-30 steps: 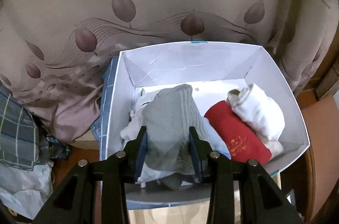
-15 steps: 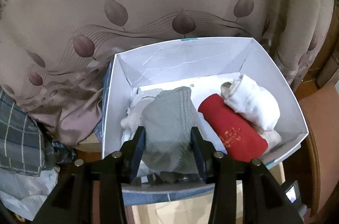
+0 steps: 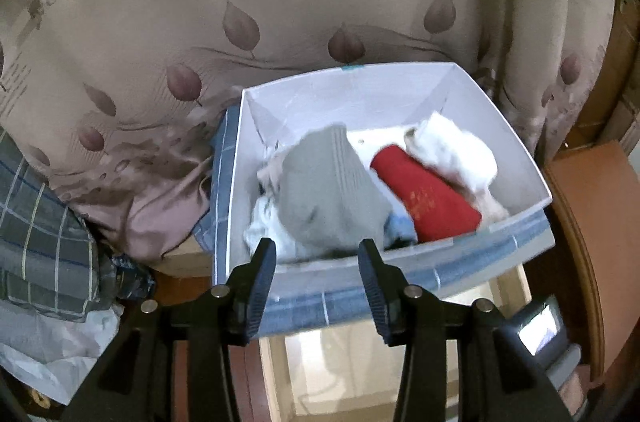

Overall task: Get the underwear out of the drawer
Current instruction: 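Move the empty left gripper back over the drawer, then lift the floral-trim light blue underwear into the white box with the right gripper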

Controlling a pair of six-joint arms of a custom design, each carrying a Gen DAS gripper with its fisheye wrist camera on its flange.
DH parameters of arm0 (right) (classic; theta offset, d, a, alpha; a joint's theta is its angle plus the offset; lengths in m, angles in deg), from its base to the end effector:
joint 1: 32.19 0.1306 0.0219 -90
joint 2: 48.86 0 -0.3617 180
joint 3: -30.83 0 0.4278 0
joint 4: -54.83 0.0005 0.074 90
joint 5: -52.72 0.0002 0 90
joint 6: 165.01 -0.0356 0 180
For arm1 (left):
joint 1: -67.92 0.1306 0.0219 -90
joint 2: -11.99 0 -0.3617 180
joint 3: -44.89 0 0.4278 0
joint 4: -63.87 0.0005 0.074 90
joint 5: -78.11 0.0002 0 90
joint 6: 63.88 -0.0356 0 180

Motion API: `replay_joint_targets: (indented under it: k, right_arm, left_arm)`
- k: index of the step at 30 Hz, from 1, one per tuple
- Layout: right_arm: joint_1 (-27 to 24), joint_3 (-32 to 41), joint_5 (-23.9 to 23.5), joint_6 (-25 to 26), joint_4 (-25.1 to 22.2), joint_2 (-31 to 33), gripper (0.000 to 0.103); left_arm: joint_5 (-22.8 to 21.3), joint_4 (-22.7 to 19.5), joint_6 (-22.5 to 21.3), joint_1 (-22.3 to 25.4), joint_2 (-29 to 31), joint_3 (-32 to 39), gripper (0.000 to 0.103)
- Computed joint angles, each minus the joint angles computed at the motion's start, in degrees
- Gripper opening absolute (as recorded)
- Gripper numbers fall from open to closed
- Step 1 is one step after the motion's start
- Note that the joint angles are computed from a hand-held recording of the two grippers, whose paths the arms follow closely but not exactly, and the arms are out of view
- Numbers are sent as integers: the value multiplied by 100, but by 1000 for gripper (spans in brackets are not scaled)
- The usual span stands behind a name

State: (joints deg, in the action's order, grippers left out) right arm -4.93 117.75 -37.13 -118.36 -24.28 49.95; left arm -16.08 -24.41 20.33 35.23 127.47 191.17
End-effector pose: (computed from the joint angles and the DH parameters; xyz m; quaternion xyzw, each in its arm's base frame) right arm 0.4392 0.2257 0.2903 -0.1399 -0.9901 0.0061 0.0064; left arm 0.5092 -0.3243 0.5837 0.3065 0.9091 -0.0310 0.2803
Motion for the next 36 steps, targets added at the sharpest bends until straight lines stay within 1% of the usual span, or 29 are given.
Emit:
replay_joint_targets:
  k: [1, 2, 6, 10, 14, 18, 23, 26, 28, 31, 33, 36]
  right_arm:
    - [1, 1, -1, 4, 1, -4, 26]
    - [9, -13, 2, -6, 15, -19, 26]
    - [19, -124, 17, -64, 97, -114, 26]
    - [32, -205, 63, -142, 169, -227, 26]
    - [72, -248, 144, -136, 150, -276, 26]
    - [140, -240, 243, -175, 184, -334, 26]
    - [218, -435, 280, -319, 368, -603, 26]
    - [285, -490, 429, -343, 438, -724, 26]
    - [336, -531, 496, -337, 536, -812, 26]
    - [430, -603, 621, -285, 672, -955, 26]
    - [467, -698, 580, -285, 781, -1111, 26]
    - [515, -741, 443, -317, 918, -1321, 26]
  left_arm:
    - [-50, 40, 9, -3, -130, -200, 44]
    - [-109, 121, 7, -8, -347, -542, 44]
    - [-111, 527, 142, 18, -1065, -1697, 44]
    - [-142, 943, 530, 83, -1732, -2921, 44]
    - [-608, 1360, 810, 65, -2175, -3896, 44]
    - [-667, 1540, 1060, 81, -2406, -4611, 44]
    - [-716, 1816, 1270, 58, -2575, -5222, 44]
    - [-673, 1927, 1291, 69, -2606, -5432, 44]
    - [-631, 1839, 1339, 77, -2540, -5431, 44]
    - [-480, 1940, 1498, 122, -2610, -5483, 44]
    - [-447, 1943, 1613, 144, -2632, -5518, 44]
    - [-529, 1891, 1744, 109, -2615, -5486, 44]
